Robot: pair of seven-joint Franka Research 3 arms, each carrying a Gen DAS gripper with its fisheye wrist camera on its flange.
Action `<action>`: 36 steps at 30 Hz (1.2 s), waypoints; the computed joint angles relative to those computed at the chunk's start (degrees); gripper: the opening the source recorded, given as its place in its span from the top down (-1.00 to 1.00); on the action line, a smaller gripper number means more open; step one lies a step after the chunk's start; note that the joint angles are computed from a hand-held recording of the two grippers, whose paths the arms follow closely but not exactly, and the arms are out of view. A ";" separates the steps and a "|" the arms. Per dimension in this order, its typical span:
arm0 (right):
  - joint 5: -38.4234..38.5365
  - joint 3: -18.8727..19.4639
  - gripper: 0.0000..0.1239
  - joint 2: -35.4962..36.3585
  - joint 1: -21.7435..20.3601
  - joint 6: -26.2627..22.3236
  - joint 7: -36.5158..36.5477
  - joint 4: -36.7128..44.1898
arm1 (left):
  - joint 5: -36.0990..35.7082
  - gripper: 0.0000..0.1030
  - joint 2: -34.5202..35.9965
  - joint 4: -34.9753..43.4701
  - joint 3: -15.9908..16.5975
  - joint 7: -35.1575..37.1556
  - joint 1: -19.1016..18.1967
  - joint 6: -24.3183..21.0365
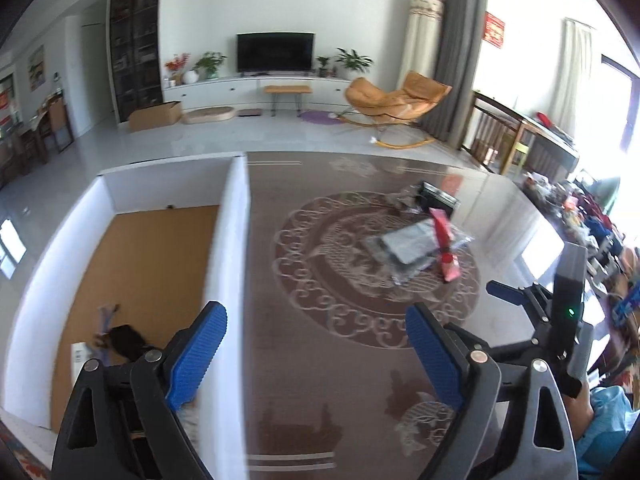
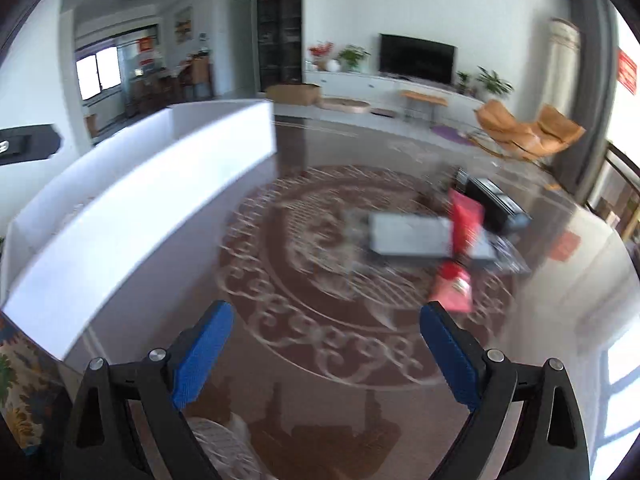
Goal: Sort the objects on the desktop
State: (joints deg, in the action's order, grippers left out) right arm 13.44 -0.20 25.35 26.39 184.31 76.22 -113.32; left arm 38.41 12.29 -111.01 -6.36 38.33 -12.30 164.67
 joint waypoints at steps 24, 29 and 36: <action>1.23 -3.76 -0.66 -0.97 -6.35 -4.26 6.73 -5.38 | -7.45 -0.80 30.62 29.21 4.64 1.96 -9.90 -6.43; -4.35 -12.01 -0.66 0.07 1.50 -6.32 12.19 -4.40 | -8.88 -0.80 30.46 28.05 4.02 1.51 -8.70 -4.81; -6.61 -10.86 -0.66 -0.01 0.06 -6.13 13.90 -4.52 | -8.68 -0.80 30.48 28.12 4.35 1.90 -9.50 -5.64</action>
